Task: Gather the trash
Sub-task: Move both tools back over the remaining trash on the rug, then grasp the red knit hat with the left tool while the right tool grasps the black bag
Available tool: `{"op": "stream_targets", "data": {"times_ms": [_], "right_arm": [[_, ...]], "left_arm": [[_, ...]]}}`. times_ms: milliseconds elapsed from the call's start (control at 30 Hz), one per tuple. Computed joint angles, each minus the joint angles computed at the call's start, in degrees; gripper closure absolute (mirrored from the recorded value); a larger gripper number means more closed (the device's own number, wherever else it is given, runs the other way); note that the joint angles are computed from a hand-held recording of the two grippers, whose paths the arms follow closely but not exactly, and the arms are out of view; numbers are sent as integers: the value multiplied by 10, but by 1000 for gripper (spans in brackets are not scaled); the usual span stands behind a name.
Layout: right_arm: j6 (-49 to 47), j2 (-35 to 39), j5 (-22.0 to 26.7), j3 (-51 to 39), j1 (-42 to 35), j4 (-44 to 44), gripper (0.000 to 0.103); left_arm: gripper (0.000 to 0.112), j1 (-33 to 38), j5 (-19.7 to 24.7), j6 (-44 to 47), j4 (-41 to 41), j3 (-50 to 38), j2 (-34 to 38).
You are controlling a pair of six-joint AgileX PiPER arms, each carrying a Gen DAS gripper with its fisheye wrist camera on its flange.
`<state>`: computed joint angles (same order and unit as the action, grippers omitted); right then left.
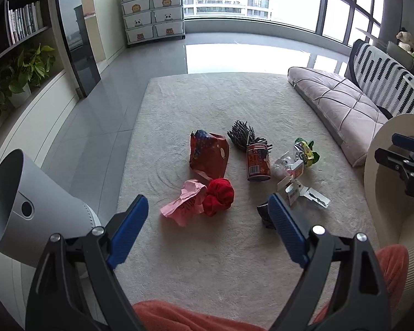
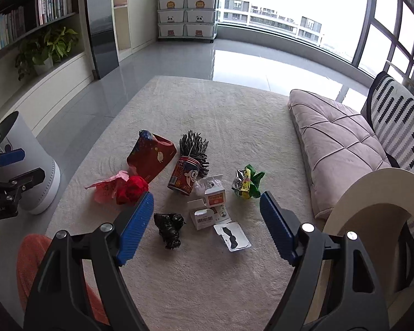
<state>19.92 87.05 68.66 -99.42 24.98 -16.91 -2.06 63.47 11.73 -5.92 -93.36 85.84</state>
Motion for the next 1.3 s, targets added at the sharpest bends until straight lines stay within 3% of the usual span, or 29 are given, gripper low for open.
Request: {"op": "stream_targets", "data": {"times_ms": [233,367,433,800,900,967,1233,1300], "right_arm": [[71,5,-92,118,23,-21,28],[109,44,-138,158,35,-24,41],[118,68,-161,175,36,-20,42],[127,192,-244,196,30,-27,43],[113,216,-250,191,27,-22,43],[106,228,-253,189,26,-18,43],[87,252,-265,181,32,-10,43],[78,255,-268,180,35,-2,50]], "left_arm": [[24,6,-68,24,-17,79,25],[24,6,-105,53,-42,113,56],[24,-1,-128,61,-40,127,77],[24,-31,-199,30,22,104,215],[32,-40,-204,17,40,85,246],[43,-45,-198,12,49,66,271],[54,-47,-193,7,55,36,325],[64,-49,-195,12,51,38,326]]}}
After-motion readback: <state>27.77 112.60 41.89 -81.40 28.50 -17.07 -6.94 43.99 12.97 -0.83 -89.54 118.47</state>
